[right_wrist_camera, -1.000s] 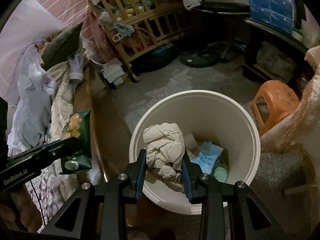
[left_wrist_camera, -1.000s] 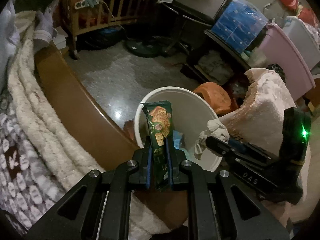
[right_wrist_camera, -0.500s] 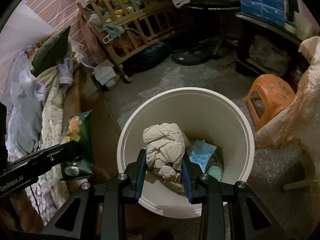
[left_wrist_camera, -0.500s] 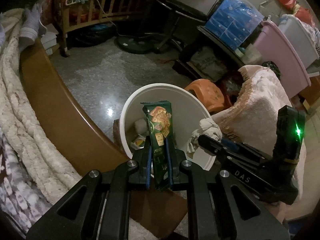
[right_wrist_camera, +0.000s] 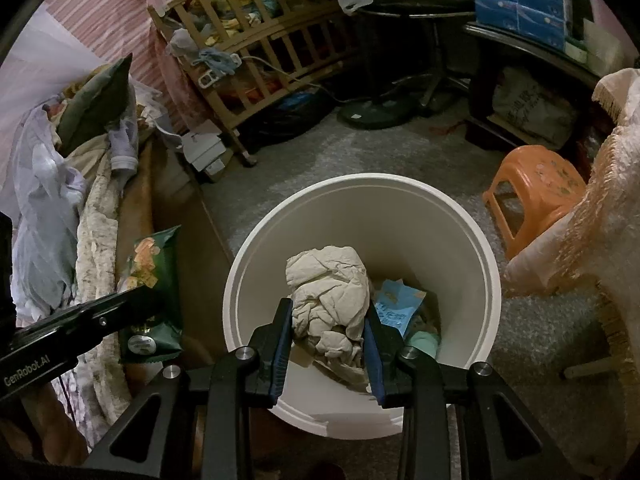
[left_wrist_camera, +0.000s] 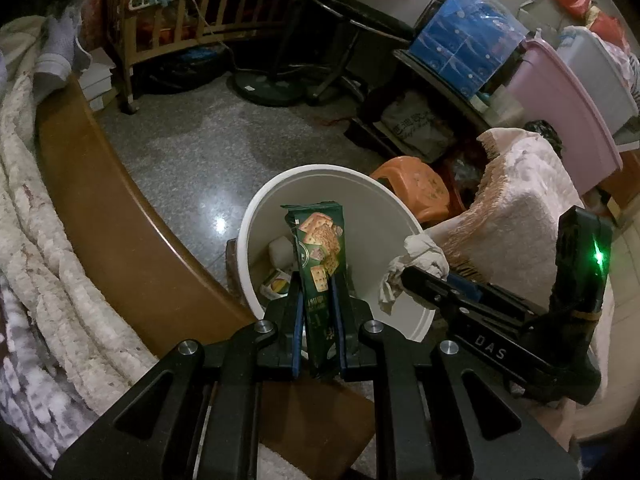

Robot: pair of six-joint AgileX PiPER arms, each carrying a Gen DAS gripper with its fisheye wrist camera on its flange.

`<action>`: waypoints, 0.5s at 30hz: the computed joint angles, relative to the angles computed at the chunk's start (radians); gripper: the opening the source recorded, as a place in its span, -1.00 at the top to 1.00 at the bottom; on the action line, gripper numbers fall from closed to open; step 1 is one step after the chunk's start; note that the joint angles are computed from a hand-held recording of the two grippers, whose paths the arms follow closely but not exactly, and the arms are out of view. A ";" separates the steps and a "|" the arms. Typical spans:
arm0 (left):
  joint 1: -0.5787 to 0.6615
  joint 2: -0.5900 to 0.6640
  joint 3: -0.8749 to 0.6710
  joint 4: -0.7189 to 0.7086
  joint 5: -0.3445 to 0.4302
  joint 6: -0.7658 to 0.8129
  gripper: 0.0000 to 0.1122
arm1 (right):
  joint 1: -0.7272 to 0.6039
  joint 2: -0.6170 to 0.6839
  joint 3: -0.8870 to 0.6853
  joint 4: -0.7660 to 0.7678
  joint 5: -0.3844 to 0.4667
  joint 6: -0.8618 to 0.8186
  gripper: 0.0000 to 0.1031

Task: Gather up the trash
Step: 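Open the left tool to drop the packet while the right tool releases the cloth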

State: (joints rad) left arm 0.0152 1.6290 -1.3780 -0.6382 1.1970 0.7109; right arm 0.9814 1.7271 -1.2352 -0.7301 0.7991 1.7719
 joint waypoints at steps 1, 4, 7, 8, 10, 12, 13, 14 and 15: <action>0.000 -0.002 0.006 -0.003 -0.004 0.005 0.82 | -0.001 0.000 0.000 0.001 0.000 -0.001 0.40; -0.001 -0.005 0.019 -0.013 -0.007 0.021 0.79 | -0.002 -0.001 0.000 0.001 0.007 0.003 0.37; 0.000 -0.009 0.029 -0.018 -0.011 0.037 0.55 | 0.002 -0.002 0.001 -0.013 0.024 0.027 0.13; 0.005 -0.009 0.032 -0.026 -0.008 0.045 0.41 | 0.004 -0.002 0.001 -0.016 0.029 0.032 0.11; 0.017 -0.009 0.035 -0.039 -0.003 0.054 0.20 | 0.006 -0.003 0.000 -0.015 0.037 0.036 0.07; 0.025 -0.010 0.034 -0.044 0.002 0.054 0.16 | 0.010 -0.004 -0.001 -0.017 0.045 0.045 -0.06; 0.027 -0.009 0.032 -0.042 0.004 0.052 0.16 | 0.011 -0.005 0.000 -0.021 0.045 0.056 -0.11; 0.031 -0.009 0.031 -0.037 0.005 0.053 0.16 | 0.012 -0.007 0.003 -0.028 0.043 0.068 -0.16; 0.034 -0.010 0.031 -0.033 0.005 0.053 0.16 | 0.014 -0.008 0.003 -0.033 0.043 0.077 -0.17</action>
